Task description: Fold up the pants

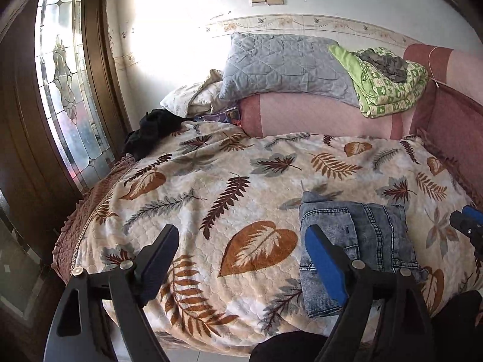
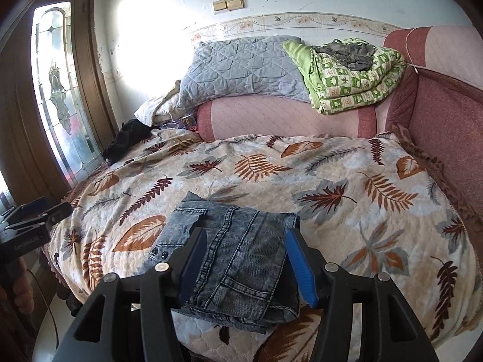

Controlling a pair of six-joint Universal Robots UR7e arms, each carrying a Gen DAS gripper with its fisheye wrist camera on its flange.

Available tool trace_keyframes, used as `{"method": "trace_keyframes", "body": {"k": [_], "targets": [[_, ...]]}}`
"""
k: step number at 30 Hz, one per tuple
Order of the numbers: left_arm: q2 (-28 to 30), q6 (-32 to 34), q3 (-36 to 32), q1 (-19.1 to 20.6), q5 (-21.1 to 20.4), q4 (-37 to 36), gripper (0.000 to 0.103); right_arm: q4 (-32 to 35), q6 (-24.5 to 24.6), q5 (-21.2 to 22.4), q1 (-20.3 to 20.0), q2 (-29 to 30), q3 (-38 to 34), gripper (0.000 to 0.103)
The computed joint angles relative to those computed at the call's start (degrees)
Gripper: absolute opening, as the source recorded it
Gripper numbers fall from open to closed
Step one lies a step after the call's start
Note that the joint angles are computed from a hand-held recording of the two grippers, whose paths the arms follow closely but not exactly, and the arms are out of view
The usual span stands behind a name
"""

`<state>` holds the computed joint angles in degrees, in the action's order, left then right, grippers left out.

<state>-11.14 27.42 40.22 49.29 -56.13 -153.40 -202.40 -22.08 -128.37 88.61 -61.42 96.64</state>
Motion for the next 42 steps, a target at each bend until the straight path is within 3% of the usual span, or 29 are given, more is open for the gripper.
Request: {"method": "trace_keyframes", "body": {"k": [8, 42], "targets": [[-0.1, -1.4, -0.5, 0.3, 1.3, 0.9, 0.087, 0.2, 1.3, -2.3, 0.0, 0.2, -0.3, 0.063], [2.7, -2.7, -5.5, 0.8, 2.7, 6.8, 0.088, 3.8, 5.0, -2.0, -1.5, 0.1, -0.5, 0.064]]}}
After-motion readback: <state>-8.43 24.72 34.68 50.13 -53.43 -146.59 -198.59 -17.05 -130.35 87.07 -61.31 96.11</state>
